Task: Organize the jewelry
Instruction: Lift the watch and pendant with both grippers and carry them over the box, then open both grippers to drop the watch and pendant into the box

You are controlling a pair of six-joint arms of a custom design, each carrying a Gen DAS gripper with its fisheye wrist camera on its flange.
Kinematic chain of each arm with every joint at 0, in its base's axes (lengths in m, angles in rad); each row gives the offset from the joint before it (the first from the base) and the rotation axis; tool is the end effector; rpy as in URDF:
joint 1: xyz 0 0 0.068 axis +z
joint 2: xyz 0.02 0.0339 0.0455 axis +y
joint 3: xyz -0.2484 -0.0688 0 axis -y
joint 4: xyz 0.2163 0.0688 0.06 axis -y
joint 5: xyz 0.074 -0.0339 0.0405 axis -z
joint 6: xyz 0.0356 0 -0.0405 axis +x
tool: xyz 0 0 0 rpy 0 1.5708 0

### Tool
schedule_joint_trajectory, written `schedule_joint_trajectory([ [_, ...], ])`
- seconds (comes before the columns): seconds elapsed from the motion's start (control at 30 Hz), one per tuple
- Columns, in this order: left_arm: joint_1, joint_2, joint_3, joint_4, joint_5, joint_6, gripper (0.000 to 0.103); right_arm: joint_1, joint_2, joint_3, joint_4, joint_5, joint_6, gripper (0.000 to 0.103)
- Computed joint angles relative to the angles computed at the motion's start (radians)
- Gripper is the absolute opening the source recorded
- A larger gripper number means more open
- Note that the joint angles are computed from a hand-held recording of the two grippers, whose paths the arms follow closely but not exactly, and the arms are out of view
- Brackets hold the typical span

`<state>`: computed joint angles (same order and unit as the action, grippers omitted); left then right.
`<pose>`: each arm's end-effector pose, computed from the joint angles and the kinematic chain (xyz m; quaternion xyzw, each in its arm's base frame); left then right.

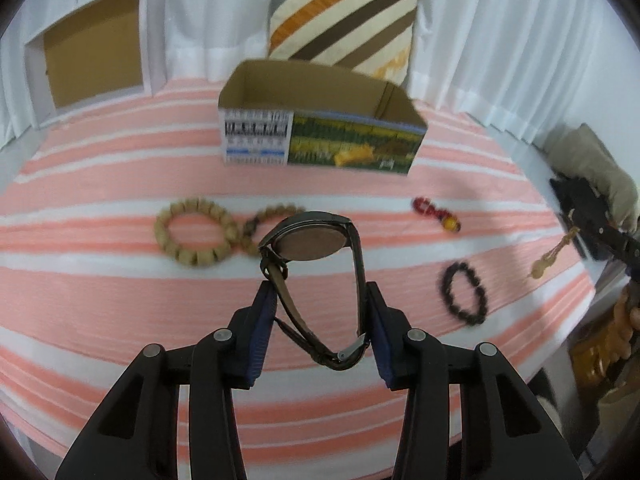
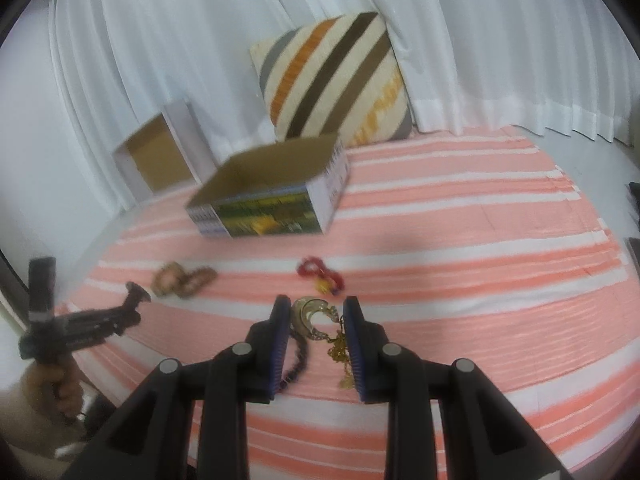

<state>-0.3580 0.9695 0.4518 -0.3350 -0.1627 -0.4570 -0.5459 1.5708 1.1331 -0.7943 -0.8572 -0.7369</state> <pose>0.1602 -0.0538 0.1812 -0.0747 0.9306 -0.0689 0.3517 0.2479 -0.1191 0.2328 -0.1552 0.8858 0.2365 0.3680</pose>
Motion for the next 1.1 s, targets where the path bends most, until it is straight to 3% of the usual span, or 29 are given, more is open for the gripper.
schedule_joint_trajectory([
  [0.17,0.101,0.060,0.176,-0.073,0.075,0.073,0.045,0.087,-0.011,0.114,-0.041,-0.002,0.088,0.027],
  [0.47,0.257,0.390,0.618,-0.139,0.146,0.226,0.045,0.364,0.069,0.346,0.106,0.108,0.392,0.027],
  [0.77,0.364,0.754,0.969,-0.152,0.213,0.243,0.045,0.616,0.397,0.773,0.145,0.284,0.596,0.027],
  [0.93,0.376,0.920,1.088,-0.156,0.225,0.249,0.045,0.687,0.634,1.080,0.047,0.350,0.627,0.027],
  [1.1,0.378,1.039,1.166,-0.153,0.230,0.246,0.045,0.715,0.782,1.257,-0.016,0.383,0.638,0.027],
])
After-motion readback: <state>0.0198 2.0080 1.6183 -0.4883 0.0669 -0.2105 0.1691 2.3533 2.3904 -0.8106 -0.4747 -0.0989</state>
